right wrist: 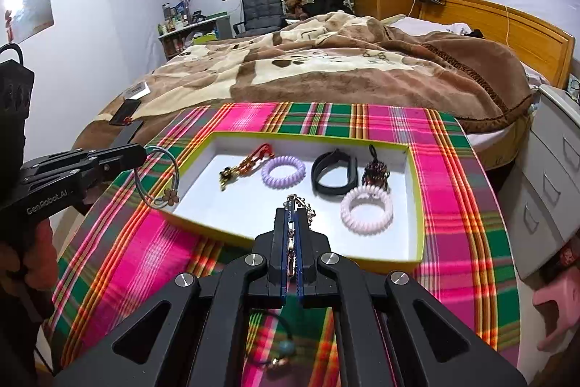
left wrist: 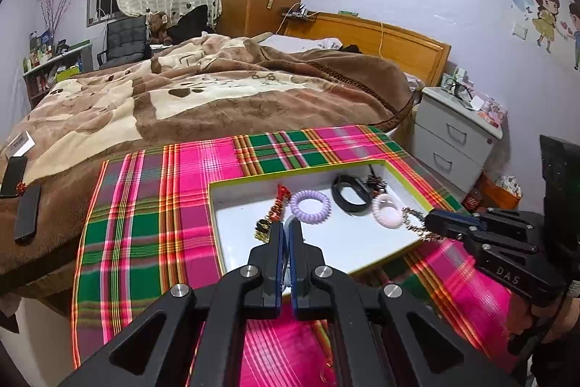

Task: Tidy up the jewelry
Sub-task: 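Carry the silver chain charm and grey flower hair tie into the box with both grippers, then open both grippers to drop the silver charm and hair tie in the box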

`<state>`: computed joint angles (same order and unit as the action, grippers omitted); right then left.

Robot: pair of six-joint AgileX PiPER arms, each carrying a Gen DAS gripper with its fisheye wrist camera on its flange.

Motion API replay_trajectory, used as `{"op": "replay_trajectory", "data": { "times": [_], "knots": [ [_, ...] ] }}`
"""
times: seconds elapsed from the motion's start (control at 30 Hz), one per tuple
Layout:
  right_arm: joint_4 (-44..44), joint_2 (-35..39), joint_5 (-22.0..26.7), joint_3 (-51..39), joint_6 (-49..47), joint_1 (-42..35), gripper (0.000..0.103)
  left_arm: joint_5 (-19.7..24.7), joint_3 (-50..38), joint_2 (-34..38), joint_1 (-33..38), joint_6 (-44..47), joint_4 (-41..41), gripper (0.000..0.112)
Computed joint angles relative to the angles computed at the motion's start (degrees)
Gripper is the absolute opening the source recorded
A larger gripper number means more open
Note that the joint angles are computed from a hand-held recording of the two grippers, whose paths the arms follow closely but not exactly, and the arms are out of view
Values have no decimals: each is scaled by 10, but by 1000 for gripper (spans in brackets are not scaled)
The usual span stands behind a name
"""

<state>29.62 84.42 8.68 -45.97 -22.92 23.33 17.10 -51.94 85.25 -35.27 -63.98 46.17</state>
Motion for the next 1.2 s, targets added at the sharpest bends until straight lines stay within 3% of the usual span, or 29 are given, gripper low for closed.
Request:
{"op": "replay_trajectory", "data": {
  "times": [0.3, 0.67, 1.0, 1.1, 1.2],
  "knots": [
    [52, 83, 0, -50, -59, -19, 3, -34, -29, 78, 42, 37, -24, 2],
    [-18, 161, 3, -98, 8, -28, 3, -40, -55, 144, 63, 37, -17, 2],
    [-46, 182, 13, -115, 33, -29, 4, -37, -69, 167, 72, 97, -78, 3],
    [-87, 186, 12, -118, 75, -26, 10, -36, -69, 167, 72, 98, -78, 3],
    [-71, 184, 13, -116, 58, -26, 19, -26, -75, 170, 69, 93, -70, 3]
  ]
}}
